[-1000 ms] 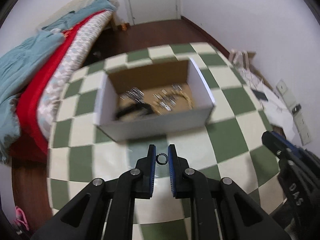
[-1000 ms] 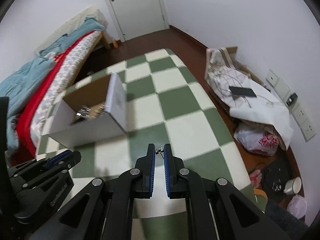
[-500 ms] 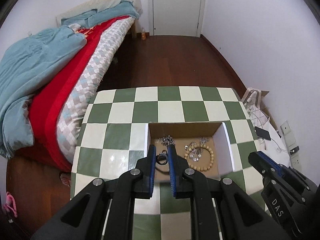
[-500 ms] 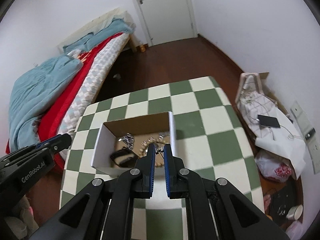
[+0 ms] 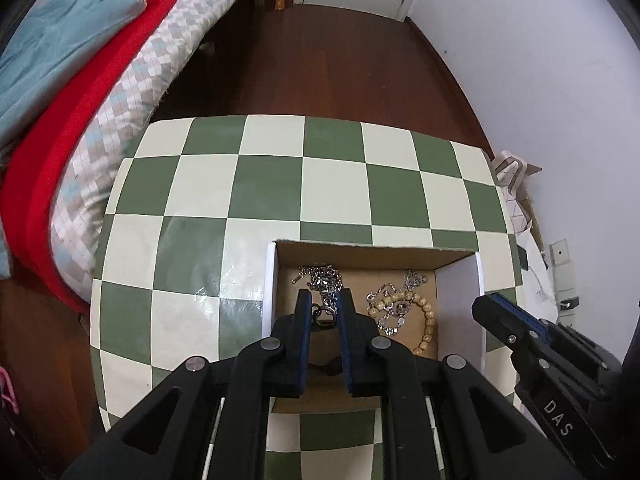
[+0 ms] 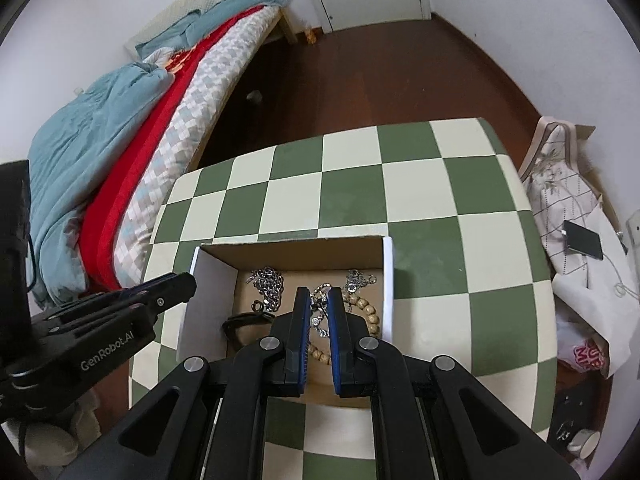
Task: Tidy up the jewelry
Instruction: 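Carry the ring and charm into the white box and open both tools, then lift both tools up and away from the box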
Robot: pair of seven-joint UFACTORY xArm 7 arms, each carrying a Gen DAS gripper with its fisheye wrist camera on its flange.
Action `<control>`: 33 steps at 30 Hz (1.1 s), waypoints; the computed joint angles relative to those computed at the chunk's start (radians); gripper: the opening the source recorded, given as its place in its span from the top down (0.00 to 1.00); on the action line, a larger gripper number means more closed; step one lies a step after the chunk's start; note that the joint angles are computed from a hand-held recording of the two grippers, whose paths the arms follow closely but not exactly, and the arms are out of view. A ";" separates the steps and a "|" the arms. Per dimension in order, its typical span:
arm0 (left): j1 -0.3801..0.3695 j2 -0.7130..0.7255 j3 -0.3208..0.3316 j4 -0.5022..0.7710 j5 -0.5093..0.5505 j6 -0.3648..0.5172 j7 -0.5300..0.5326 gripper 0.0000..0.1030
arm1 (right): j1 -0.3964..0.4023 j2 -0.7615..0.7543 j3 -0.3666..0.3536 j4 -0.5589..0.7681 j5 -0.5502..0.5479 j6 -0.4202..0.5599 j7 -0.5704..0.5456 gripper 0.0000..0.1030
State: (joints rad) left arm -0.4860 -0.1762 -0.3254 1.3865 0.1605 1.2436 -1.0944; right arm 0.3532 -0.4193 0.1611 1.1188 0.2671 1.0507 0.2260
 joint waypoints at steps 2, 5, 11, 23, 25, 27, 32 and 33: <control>0.003 0.005 0.005 0.017 -0.002 0.011 0.002 0.87 | -0.002 0.026 0.000 0.028 -0.005 0.018 0.002 0.90; 0.007 0.012 0.001 0.054 0.023 0.050 0.000 0.73 | -0.004 0.052 0.003 0.064 -0.015 0.050 0.006 0.79; 0.005 -0.012 -0.032 0.099 0.131 0.162 -0.040 0.08 | -0.022 0.049 0.022 0.109 -0.083 0.113 0.045 0.40; -0.026 -0.114 -0.122 0.061 0.156 0.326 -0.114 0.00 | -0.028 -0.071 0.087 0.085 -0.232 0.303 0.136 0.00; -0.028 -0.121 -0.145 0.076 0.168 0.350 -0.127 0.00 | -0.028 -0.104 0.092 0.079 -0.238 0.322 0.148 0.00; -0.029 -0.135 -0.166 0.096 0.175 0.373 -0.142 0.00 | -0.029 -0.143 0.094 0.079 -0.235 0.345 0.159 0.00; -0.027 -0.136 -0.250 0.196 0.228 0.467 -0.170 0.00 | -0.039 -0.222 0.109 0.118 -0.236 0.400 0.179 0.00; -0.027 -0.134 -0.265 0.215 0.238 0.485 -0.178 0.00 | -0.042 -0.237 0.113 0.135 -0.239 0.414 0.180 0.00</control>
State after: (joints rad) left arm -0.5131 -0.3101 -0.5904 1.6013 0.3984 1.7290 -1.2719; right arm 0.3108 -0.6567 0.2742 1.2537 0.0285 1.4645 0.4065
